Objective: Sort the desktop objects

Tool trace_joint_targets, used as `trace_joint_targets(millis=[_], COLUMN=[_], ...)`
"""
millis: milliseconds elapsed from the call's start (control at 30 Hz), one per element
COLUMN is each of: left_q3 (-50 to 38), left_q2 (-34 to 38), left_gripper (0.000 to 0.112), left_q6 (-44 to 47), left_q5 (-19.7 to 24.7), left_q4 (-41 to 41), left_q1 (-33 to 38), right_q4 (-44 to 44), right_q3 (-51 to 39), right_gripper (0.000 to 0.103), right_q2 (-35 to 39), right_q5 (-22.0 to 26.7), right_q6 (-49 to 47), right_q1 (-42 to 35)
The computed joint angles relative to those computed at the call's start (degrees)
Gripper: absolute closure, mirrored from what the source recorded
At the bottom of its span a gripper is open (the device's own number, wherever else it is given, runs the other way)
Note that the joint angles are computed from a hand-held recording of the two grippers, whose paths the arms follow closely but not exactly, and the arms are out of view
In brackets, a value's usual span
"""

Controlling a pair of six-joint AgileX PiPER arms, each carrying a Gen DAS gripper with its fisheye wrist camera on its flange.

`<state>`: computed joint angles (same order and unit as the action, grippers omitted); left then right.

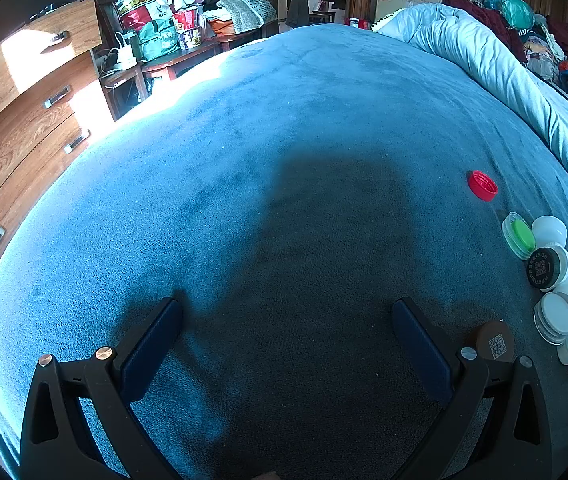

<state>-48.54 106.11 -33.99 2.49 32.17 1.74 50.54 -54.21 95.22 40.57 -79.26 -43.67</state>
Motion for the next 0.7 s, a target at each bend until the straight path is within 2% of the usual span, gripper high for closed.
trace_joint_targets(millis=[200, 400, 667, 700], left_q3=[0.0, -0.5, -0.7, -0.6], left_q2=[0.0, 0.1, 0.1, 0.0], left_gripper=[0.010, 0.010, 0.010, 0.010], left_q6=[0.3, 7.4, 4.0, 1.1], left_q5=[0.0, 0.7, 1.2, 1.4], left_q4=[-0.3, -7.4, -4.3, -1.5], left_q1=[0.0, 0.0, -0.4, -0.6], right_q4=[0.1, 0.2, 0.2, 0.2], right_q3=[0.2, 0.1, 0.0, 0.0], right_gripper=[0.000, 0.000, 0.000, 0.000], right_q2=[-0.1, 0.0, 0.2, 0.3], right_q5=[-0.1, -0.2, -0.3, -0.3], right_q6=[-0.1, -0.1, -0.1, 0.0], right_q1=[0.0, 0.1, 0.3, 0.3])
